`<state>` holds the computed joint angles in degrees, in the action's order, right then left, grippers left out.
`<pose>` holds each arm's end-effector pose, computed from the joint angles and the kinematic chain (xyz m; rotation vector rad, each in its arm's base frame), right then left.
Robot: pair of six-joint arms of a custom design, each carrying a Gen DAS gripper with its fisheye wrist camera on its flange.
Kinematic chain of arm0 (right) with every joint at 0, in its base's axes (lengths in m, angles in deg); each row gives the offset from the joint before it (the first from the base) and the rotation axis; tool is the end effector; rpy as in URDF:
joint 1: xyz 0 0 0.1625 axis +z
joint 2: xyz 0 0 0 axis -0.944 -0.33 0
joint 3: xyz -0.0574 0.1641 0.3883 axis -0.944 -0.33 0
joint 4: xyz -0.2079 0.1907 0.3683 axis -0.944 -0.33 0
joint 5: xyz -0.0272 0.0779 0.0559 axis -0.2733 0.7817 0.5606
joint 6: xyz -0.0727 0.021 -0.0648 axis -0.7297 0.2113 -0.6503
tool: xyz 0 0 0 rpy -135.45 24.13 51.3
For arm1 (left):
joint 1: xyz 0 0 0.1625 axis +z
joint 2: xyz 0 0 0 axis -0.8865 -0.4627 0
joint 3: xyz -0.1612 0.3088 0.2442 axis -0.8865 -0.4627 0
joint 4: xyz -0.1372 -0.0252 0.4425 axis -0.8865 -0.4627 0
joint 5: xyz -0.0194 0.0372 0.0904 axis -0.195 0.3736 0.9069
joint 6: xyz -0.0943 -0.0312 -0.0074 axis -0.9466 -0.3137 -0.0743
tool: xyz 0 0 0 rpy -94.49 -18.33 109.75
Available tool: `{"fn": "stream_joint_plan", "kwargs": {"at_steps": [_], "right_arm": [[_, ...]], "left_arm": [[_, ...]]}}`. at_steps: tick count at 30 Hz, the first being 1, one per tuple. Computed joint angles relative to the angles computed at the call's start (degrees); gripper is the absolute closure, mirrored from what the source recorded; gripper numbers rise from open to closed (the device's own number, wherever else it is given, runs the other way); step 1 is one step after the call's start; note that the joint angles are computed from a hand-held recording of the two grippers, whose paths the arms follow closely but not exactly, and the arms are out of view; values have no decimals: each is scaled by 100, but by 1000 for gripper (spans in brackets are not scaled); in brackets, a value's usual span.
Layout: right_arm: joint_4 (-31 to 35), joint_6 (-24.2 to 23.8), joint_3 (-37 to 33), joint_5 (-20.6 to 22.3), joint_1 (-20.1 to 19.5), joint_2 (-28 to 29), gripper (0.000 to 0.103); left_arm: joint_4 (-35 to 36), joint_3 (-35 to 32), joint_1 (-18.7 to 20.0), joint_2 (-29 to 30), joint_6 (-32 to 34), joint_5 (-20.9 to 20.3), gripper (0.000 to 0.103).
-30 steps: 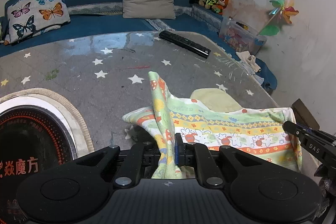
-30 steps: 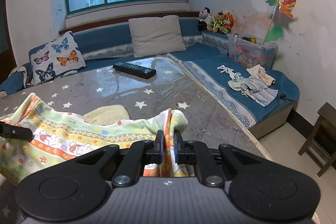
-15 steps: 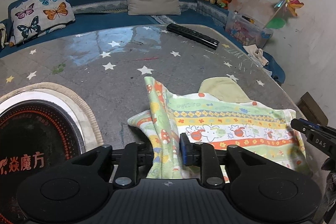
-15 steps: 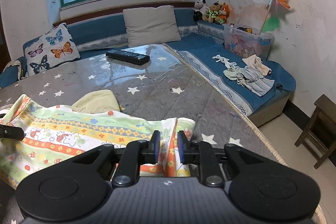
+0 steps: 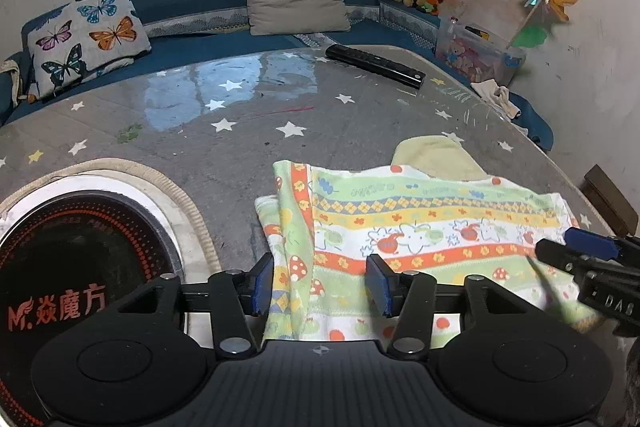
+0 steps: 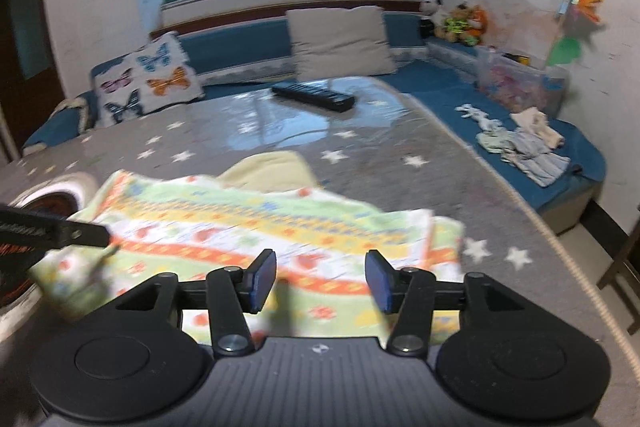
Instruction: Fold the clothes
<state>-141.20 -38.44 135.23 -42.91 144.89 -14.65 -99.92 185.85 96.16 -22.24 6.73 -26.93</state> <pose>0.0115 -0.4182 0.2047 0.6191 -2.3048 0.9944 -0.2283 -0.4082 0.0266 0.3994 2.3423 -0.8741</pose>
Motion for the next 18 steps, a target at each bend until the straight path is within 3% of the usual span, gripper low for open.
{"fn": "stream_joint_plan", "kwargs": {"at_steps": [10, 18], "right_arm": [[-206, -325, 249, -47, 267, 386, 45], [-582, -521, 448, -226, 383, 547, 32]], "left_arm": [[203, 176, -57, -68, -164, 101, 43], [350, 443, -317, -231, -388, 246, 30]]}}
